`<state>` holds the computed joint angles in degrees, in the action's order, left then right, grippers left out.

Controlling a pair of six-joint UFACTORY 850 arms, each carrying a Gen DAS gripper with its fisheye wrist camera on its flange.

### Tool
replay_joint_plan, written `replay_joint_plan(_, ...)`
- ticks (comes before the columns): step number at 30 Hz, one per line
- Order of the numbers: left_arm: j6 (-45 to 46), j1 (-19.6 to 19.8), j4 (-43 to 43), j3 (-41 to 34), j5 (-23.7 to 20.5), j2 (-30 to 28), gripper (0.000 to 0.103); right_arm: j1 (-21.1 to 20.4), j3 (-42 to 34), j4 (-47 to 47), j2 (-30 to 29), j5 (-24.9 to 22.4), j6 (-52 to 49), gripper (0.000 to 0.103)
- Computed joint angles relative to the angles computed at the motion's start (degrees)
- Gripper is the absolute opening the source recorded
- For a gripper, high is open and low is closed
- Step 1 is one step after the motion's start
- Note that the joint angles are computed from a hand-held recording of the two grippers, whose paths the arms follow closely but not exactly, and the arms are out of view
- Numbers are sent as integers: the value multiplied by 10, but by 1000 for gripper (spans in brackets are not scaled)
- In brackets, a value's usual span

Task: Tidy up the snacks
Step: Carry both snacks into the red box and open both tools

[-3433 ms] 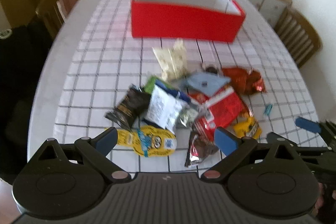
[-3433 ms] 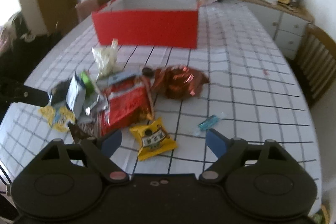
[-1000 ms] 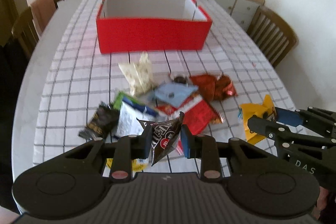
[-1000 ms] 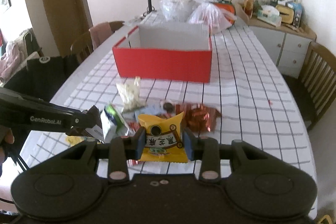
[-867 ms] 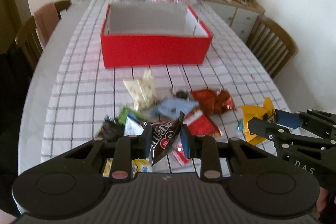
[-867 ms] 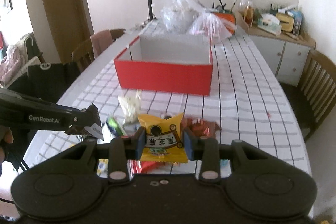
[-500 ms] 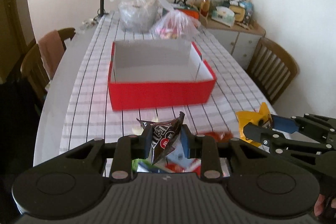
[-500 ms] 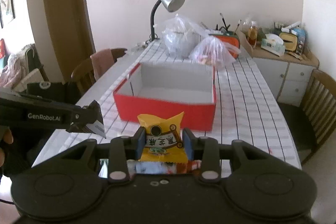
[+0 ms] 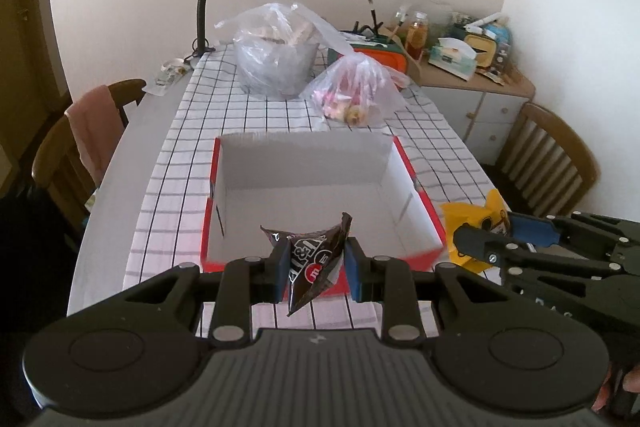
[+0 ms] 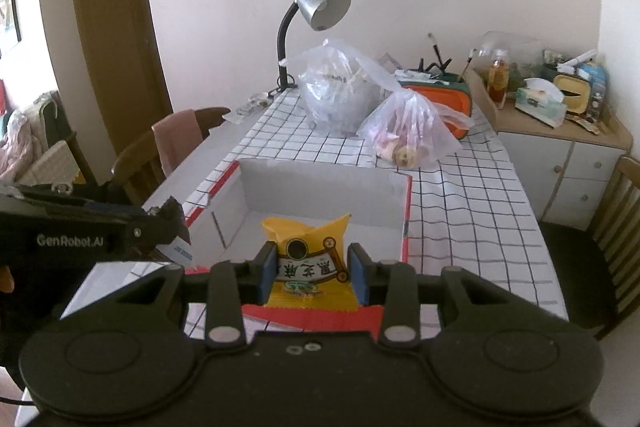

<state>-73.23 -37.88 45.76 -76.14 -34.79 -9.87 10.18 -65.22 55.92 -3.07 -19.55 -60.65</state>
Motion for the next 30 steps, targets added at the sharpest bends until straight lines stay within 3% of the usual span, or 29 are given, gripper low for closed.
replay_joint_plan(16, 169, 92, -163, -155, -17, -165, 28, 12, -178, -181, -203, -61, 158, 36)
replay_joint_plan(24, 226, 107, -228, -183, -48, -211, 28, 21, -195, -230, -237, -85, 191, 33)
replay_joint_plan(30, 246, 110, -255, -187, -58, -223, 28, 14, -191, -227, -237, -93, 194, 39)
